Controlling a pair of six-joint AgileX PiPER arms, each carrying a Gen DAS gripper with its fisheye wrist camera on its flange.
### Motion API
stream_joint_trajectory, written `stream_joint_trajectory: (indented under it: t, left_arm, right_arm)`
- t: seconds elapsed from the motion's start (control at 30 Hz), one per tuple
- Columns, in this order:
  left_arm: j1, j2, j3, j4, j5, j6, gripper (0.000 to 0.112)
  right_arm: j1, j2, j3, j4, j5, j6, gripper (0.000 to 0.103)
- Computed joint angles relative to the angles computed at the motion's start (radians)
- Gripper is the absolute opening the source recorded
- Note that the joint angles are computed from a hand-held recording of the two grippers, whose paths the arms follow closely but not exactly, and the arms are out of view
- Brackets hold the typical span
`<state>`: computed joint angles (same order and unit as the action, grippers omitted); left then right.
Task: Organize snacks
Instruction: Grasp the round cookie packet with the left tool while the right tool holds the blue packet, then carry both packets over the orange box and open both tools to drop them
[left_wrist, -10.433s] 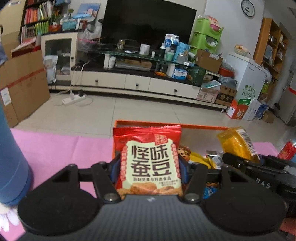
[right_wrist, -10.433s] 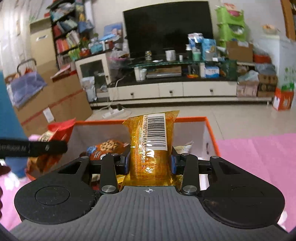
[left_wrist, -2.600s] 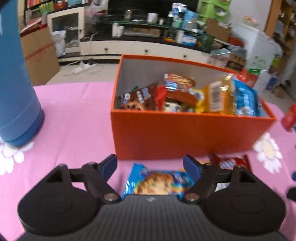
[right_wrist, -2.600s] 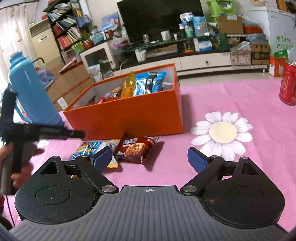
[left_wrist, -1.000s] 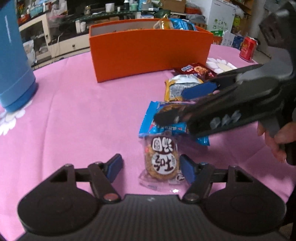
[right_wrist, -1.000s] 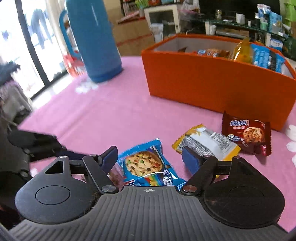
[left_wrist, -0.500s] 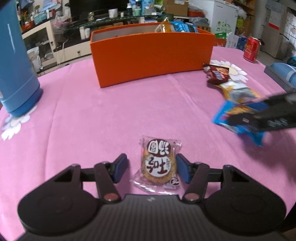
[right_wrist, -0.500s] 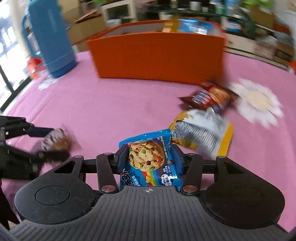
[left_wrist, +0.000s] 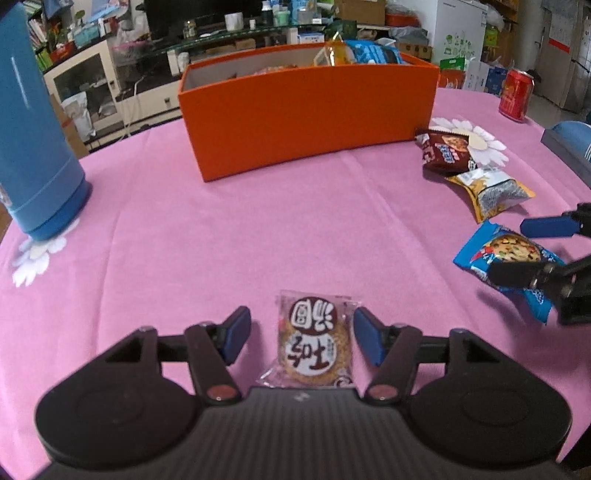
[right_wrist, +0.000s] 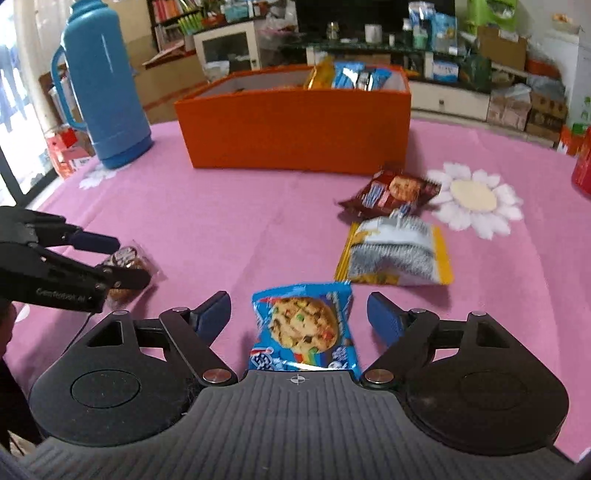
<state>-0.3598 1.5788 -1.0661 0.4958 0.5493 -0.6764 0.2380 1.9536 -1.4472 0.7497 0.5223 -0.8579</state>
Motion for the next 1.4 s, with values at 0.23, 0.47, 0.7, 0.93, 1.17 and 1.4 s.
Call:
stream_joint_trajectory:
  t: [0.23,0.47,0.7,0.93,1.17,1.4]
  left_arm:
    - [0.011,0.008,0.0,-0.035,-0.017,0.001,0.065]
    - [0.011,0.01,-0.001,-0.036,-0.018,-0.006,0.065]
    - [0.011,0.007,0.003,-0.035,-0.016,-0.004,0.069]
    - [-0.004,-0.004,0.029,-0.016,-0.047,-0.02,0.06]
    - [0.045,-0.073,0.054,-0.213,-0.054,0.128,0.034]
    - [0.134,-0.015,-0.133,-0.358,-0.028,0.282,0.034]
  right_arm:
    - [0.042,0.018,0.015,-0.107,-0.043,0.045,0.068]
    - [0.033,0.018,0.018,-0.097,-0.051,0.049,0.067]
    - [0.029,0.006,0.035,-0.082,-0.058,0.03,0.064]
    - [0.028,-0.011,0.083,-0.033,-0.108,-0.035,0.055]
    - [0.008,-0.06,0.124,0.153,-0.06,-0.21,0.033]
    - [-0.022,-0.027,-0.043,0.213,0.055,-0.153,0.033]
